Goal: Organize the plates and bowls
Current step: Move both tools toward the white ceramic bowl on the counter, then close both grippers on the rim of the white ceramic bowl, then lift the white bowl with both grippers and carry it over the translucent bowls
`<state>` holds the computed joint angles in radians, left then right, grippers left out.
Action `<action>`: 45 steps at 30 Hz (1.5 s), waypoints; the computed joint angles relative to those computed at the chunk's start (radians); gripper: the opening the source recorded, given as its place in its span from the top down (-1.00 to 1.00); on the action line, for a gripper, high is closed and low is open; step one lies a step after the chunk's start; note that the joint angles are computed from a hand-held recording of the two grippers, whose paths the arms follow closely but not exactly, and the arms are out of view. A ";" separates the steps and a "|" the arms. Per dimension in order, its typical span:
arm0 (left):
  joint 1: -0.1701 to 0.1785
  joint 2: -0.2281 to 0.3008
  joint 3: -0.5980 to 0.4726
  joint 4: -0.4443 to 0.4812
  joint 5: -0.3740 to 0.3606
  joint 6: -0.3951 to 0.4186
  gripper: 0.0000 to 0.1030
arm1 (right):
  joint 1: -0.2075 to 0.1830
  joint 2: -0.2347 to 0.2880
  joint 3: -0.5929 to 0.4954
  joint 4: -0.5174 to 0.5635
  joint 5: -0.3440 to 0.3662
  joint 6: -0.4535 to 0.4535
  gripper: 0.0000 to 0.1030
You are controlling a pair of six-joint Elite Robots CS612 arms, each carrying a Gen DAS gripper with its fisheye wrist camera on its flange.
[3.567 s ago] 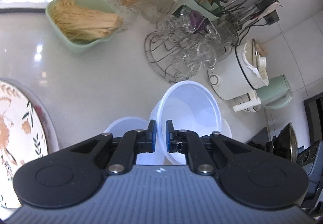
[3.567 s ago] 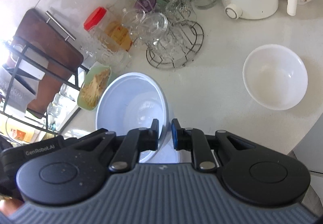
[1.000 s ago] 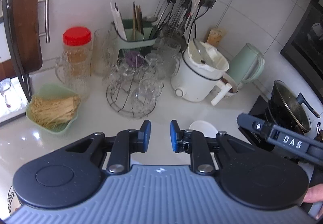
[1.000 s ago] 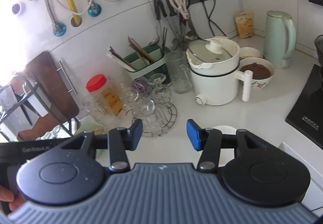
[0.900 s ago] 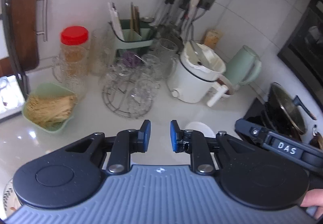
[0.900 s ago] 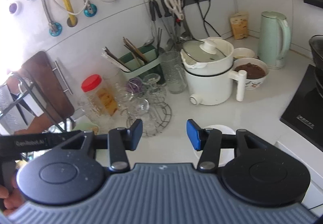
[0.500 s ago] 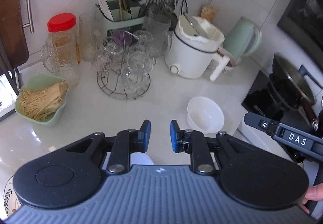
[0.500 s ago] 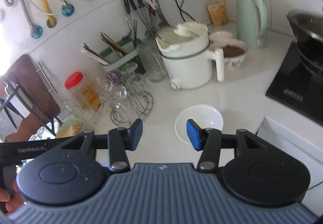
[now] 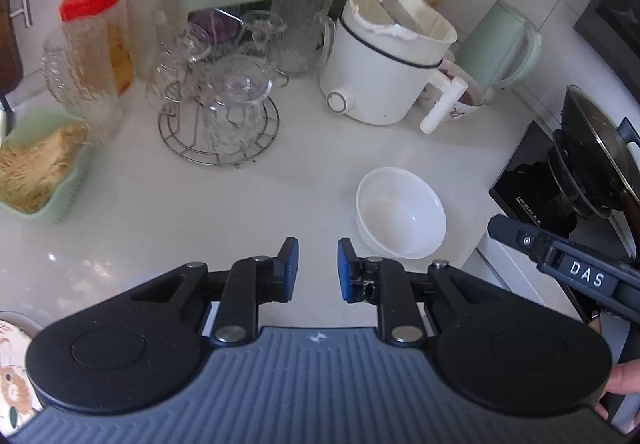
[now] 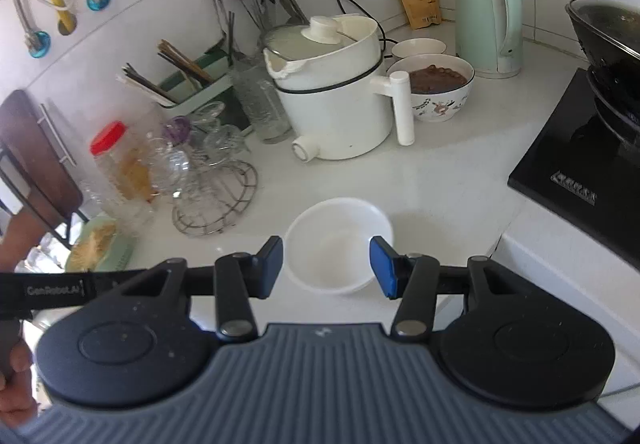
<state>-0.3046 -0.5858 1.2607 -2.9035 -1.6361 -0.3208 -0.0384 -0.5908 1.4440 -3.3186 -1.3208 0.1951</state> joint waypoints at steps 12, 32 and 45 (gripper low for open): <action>-0.010 0.122 -0.223 0.146 -0.029 -0.013 0.08 | -0.030 0.096 -0.172 0.169 0.040 -0.033 0.00; -0.007 0.324 -0.590 0.491 -0.129 0.007 0.09 | -0.042 0.174 -0.298 0.331 0.087 -0.032 0.19; -0.005 0.380 -0.679 0.558 -0.180 -0.009 0.76 | -0.039 0.190 -0.318 0.358 0.094 -0.050 0.70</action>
<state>-0.3092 -0.2061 0.5821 -2.3452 -1.8163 -0.3294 -0.0770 -0.4004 1.1258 -2.9604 -1.2272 0.1450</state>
